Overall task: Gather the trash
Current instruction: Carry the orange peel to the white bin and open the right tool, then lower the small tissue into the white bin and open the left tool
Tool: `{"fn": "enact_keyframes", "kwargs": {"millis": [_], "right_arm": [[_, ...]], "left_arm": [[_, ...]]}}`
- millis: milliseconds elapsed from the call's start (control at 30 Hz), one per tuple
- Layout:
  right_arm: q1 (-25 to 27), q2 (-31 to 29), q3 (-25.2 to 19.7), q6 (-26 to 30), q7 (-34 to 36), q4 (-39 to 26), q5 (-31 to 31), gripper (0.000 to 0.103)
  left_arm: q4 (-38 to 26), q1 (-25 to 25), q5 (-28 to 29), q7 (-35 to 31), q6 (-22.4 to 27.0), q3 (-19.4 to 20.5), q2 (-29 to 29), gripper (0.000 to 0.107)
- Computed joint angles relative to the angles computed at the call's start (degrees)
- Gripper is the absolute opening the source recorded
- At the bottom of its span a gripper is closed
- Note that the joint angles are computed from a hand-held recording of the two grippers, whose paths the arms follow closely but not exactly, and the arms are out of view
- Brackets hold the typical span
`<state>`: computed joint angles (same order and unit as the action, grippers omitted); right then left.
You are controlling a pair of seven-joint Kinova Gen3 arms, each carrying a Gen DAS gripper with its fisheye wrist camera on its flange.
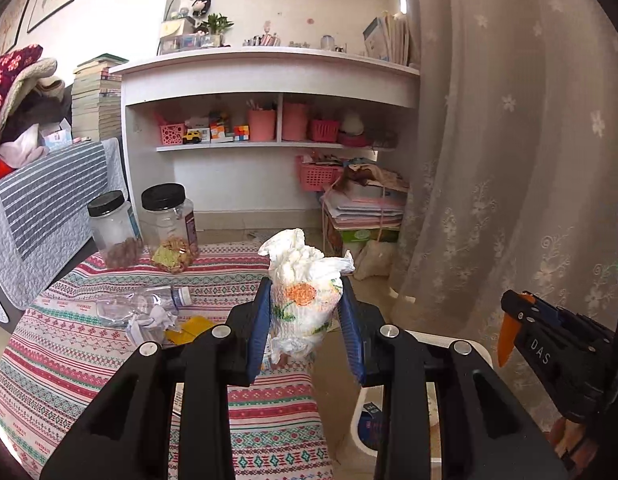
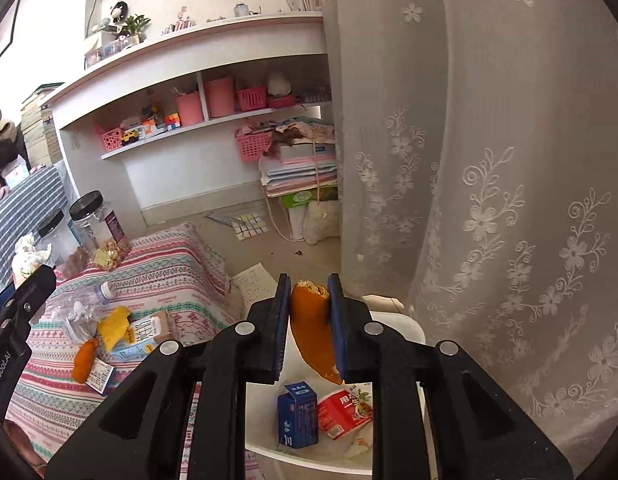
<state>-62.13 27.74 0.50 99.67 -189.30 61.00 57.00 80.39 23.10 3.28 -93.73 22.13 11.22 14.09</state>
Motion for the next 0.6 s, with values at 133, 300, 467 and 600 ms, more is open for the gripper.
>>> {"fn": "enact_keyframes", "kwargs": {"millis": [133, 300, 467, 600], "right_arm": [[-1.2, -0.9, 0.2, 3.8, -2.5, 2.0, 0.7, 0.062], [-1.7, -2.3, -0.4, 10.9, -8.5, 4.4, 0.1, 0.086], [-0.6, -3.3, -2.1, 17.1, -13.4, 6.3, -2.0, 0.095], [0.6, -3.8, -3.6, 19.2, -15.5, 7.5, -3.6, 0.096]], "left_arm": [[0.0, 0.7, 0.7, -1.6, 0.3, 1.5, 0.5, 0.034], [-0.2, 1.3, 2.6, -4.8, 0.7, 3.5, 1.3, 0.034], [-1.3, 0.5, 6.4, -9.4, 2.3, 6.3, 3.0, 0.034], [-4.2, -0.7, 10.9, -13.7, 6.9, 8.3, 5.7, 0.036]]}}
